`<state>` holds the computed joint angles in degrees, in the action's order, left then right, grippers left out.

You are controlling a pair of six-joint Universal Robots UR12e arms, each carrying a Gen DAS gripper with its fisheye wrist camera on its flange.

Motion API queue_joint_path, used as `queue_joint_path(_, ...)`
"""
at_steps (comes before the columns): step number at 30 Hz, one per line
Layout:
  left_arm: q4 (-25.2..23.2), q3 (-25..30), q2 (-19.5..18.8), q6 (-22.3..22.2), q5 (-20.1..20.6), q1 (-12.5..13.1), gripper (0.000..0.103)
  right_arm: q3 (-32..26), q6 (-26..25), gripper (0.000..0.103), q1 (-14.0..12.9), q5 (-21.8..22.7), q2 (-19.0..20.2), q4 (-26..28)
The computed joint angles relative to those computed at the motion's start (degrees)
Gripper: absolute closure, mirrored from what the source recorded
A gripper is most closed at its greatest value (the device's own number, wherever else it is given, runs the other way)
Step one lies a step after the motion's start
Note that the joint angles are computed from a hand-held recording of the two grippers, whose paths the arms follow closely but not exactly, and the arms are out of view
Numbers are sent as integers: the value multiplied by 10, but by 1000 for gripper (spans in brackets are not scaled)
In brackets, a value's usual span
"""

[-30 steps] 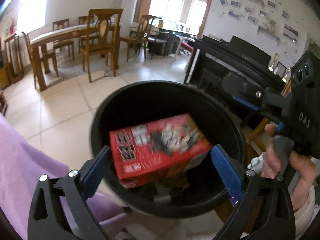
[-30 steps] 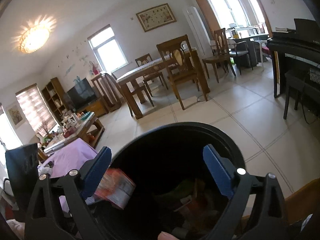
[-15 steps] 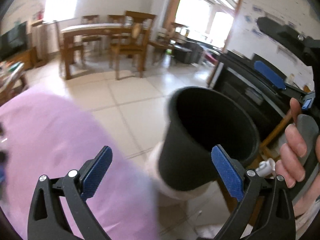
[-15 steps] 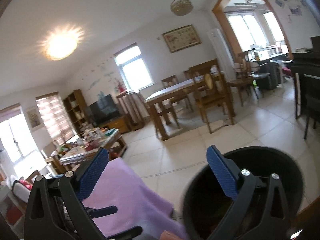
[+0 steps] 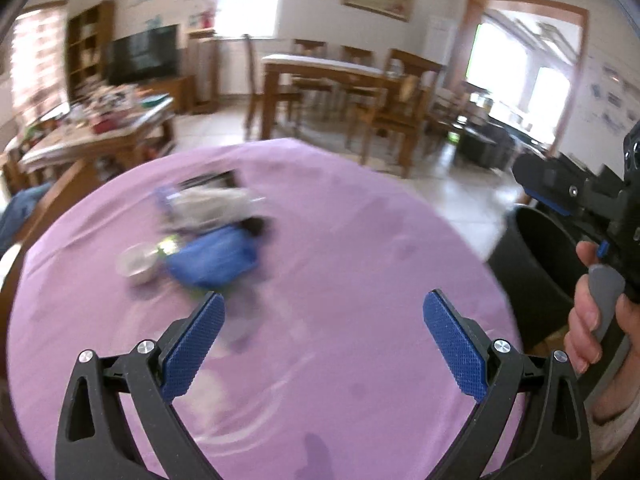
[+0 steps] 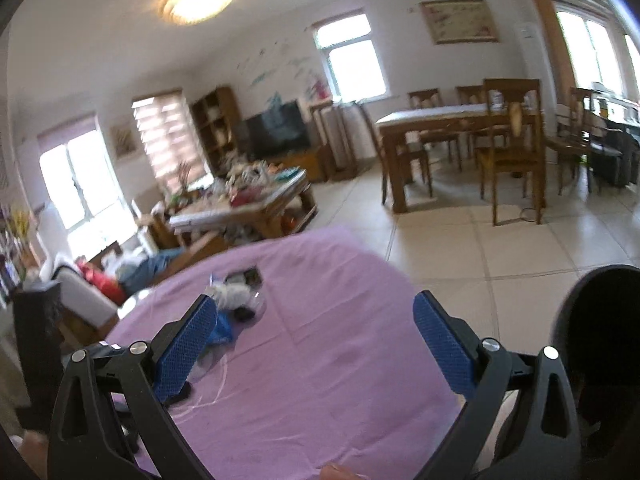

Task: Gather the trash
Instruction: 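Grasp the white cup with the left tool while the right tool grasps the blue packet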

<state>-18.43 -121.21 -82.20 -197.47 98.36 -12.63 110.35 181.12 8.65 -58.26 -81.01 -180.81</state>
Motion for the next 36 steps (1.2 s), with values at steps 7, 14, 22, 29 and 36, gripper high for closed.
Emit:
queue_joint_path(7,-59,-39,55,-15,22,61,6,-53,-83,5,43,-8,24,120)
queue_joint_path(14,-93,-53,77,13,-12,123,6,-110,-185,5,83,-16,52,253)
queue_joint_path(22,-111,-17,31,90,-60,162,23,-167,-246,6,110,7,88,378)
queue_joint_path(29,-117,1,0,126,-82,164,31,-195,-283,23,115,22,104,445)
queue_joint_path(36,-93,4,-14,140,-70,157,67,-196,-300,34,113,31,103,460)
